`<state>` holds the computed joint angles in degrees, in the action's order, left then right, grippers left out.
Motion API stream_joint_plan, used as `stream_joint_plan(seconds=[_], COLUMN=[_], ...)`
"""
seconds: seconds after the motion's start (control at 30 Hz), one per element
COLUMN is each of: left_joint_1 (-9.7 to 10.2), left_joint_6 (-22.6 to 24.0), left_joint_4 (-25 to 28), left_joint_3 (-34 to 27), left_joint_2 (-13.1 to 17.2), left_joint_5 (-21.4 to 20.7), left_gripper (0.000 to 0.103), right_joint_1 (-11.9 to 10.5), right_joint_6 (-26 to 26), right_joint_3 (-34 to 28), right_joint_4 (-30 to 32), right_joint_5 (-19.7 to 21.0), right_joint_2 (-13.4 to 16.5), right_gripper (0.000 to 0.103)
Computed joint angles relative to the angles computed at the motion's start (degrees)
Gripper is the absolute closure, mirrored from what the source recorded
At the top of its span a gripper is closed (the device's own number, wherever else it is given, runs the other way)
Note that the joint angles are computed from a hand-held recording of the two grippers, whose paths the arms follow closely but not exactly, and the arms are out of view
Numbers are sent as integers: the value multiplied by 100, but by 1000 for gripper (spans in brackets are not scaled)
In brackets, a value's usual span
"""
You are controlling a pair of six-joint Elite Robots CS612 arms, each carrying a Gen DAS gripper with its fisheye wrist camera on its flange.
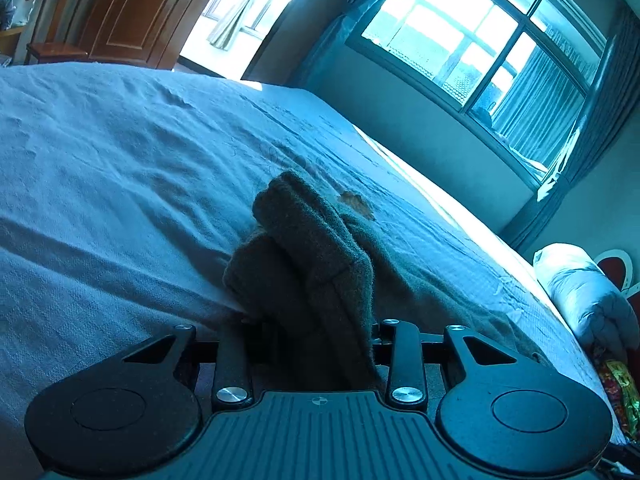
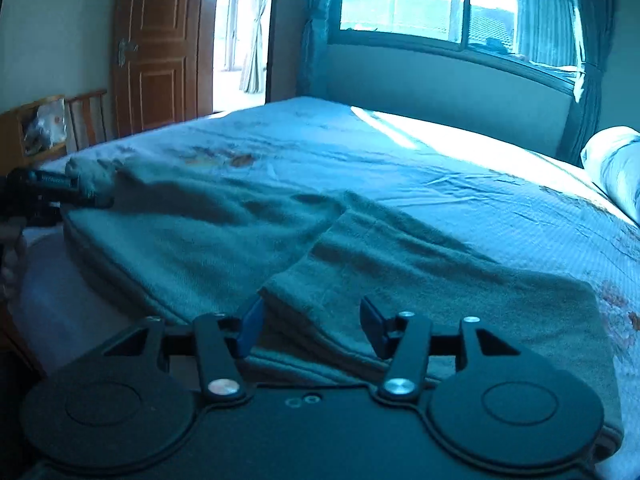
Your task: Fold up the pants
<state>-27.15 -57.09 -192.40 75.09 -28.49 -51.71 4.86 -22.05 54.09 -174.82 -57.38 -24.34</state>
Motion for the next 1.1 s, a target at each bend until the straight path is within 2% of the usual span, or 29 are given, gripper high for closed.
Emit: stream_joint_plan(seconds=[0.03,0.07,0.17,0.23,0.43,0.57,0.67,0.7,0.73,0.77,0.8,0.87,0.93,1.0,1.1], left_joint_1=[-36,-59,-129,-176,-349,-498,-598,-624,-660,-709,-766,-832,-797,-784,-741], left_joint_6=[141,274,738,1219,2737,3627,4064,4107,4077,4076,4170,4123,3528,3296,3144], left_joint_4=[-102,-175,-335,-368,-306,10,748,1297,1826,2114,2163,1706,1439,1131,953], left_joint_3=[21,-24,-197,-417,-1448,-2618,-3820,-4248,-4579,-4727,-4688,-4221,-3453,-2718,-1831], left_joint_2=[-21,-14,-20,-9,235,661,1194,1371,1507,1579,1585,1441,1091,762,364], left_joint_5=[125,214,397,463,239,-305,-1138,-1542,-1768,-1818,-1806,-1626,-1627,-1419,-1187], left_gripper=[68,69,69,69,69,69,68,59,53,38,22,10,10,10,10], right_joint_1=[-62,-136,-350,-480,-795,-946,-1058,-1093,-1129,-1163,-1193,-1234,-1248,-1250,-1213], right_joint_6=[317,674,1655,2324,3765,4304,4746,4909,5076,5249,5375,5489,5516,5498,5276], right_joint_3=[-3,-35,-160,-316,-499,-464,-442,-453,-493,-542,-566,-660,-793,-926,-1166], right_joint_4=[-206,-347,-428,-364,-430,-716,-983,-1010,-1003,-959,-919,-889,-763,-535,56], right_joint_5=[88,140,159,8,-238,-250,-321,-363,-359,-337,-272,-21,357,907,1747], right_joint_2=[10,28,82,159,310,329,348,361,388,415,430,493,568,634,741], right_gripper=[36,35,36,36,38,38,38,38,38,38,38,38,38,38,40])
